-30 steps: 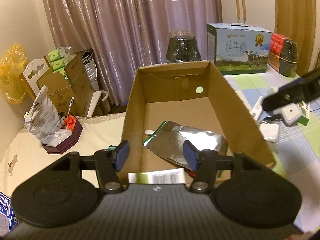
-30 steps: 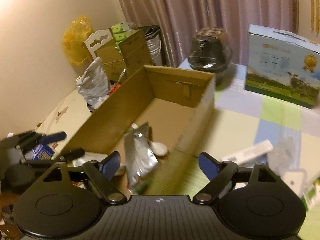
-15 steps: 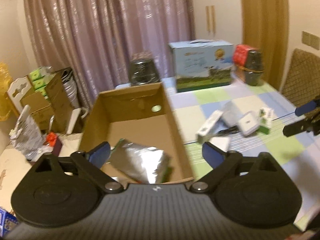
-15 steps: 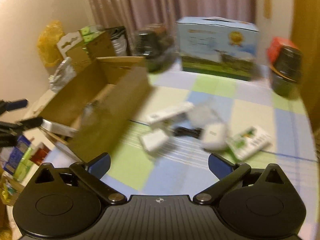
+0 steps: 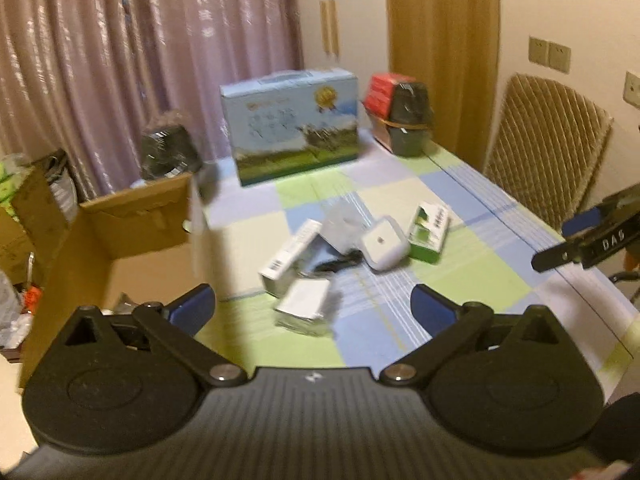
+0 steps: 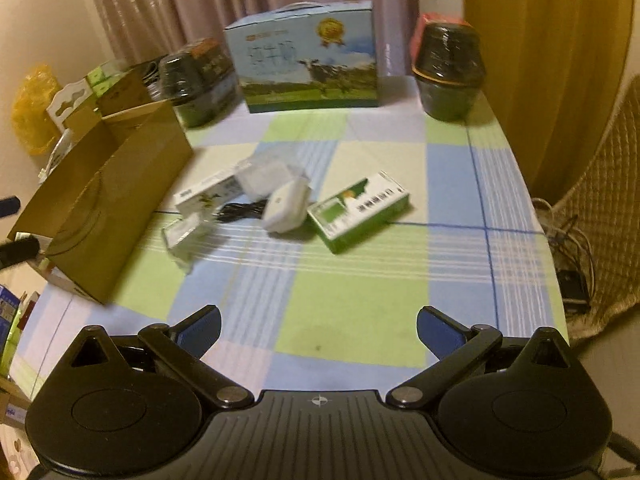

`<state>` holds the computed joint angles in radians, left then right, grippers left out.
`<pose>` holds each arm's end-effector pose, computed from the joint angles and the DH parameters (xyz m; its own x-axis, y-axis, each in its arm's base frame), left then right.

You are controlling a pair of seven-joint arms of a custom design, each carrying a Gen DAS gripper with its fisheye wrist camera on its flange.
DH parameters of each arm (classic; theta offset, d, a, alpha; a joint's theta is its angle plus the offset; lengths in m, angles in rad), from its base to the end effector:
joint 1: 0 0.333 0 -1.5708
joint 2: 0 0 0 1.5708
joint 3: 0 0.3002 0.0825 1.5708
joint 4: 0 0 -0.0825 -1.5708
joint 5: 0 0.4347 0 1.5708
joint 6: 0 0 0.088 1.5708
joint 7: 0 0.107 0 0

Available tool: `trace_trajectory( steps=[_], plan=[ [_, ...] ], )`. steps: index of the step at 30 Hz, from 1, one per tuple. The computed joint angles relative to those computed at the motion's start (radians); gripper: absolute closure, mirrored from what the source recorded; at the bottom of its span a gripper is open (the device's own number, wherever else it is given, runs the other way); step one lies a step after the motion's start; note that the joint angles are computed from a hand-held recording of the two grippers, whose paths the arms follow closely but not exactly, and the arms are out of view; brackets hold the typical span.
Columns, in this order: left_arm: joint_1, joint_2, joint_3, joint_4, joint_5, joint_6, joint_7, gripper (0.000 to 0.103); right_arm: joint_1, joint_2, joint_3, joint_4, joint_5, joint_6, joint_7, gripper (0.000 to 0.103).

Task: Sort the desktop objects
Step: 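Move both tools back over the table toward the remaining items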

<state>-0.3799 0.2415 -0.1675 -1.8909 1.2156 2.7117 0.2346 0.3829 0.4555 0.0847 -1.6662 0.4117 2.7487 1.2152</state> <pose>0.5693 -0.3796 0.3857 -0.1372 -0.9852 -0.1024 -0.6059 0.1653 -0.7782 0.6819 0.3174 0.3716 0.4993 -0.8486 -0.1748 -0.7334 -0.3066 -0.6067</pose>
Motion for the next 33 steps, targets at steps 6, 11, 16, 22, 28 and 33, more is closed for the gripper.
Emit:
trace_trajectory(
  steps=[6, 11, 16, 22, 28, 33],
  plan=[
    [-0.024, 0.114, 0.006, 0.086, -0.06, -0.017, 0.069, 0.001, -0.012, 0.026, 0.0, 0.014, 0.011, -0.009, -0.003, 0.002],
    [-0.05, 0.168, 0.033, 0.123, -0.074, -0.026, 0.069, 0.001, -0.012, 0.059, 0.001, 0.045, 0.012, -0.019, -0.004, 0.002],
    [-0.075, 0.225, 0.058, 0.177, -0.084, -0.06, 0.057, 0.001, -0.013, 0.101, 0.008, 0.087, 0.02, -0.013, -0.017, 0.002],
    [-0.098, 0.325, 0.088, 0.282, -0.097, -0.1, 0.064, 0.001, -0.01, 0.166, 0.003, 0.162, 0.016, -0.032, -0.008, 0.002],
    [-0.109, 0.436, 0.113, 0.401, -0.148, -0.122, 0.132, 0.003, 0.0, 0.252, -0.006, 0.267, -0.016, -0.05, -0.022, 0.002],
    [-0.12, 0.516, 0.136, 0.498, -0.201, -0.158, 0.193, 0.003, -0.001, 0.351, -0.003, 0.394, -0.029, -0.082, -0.031, 0.002]
  ],
)
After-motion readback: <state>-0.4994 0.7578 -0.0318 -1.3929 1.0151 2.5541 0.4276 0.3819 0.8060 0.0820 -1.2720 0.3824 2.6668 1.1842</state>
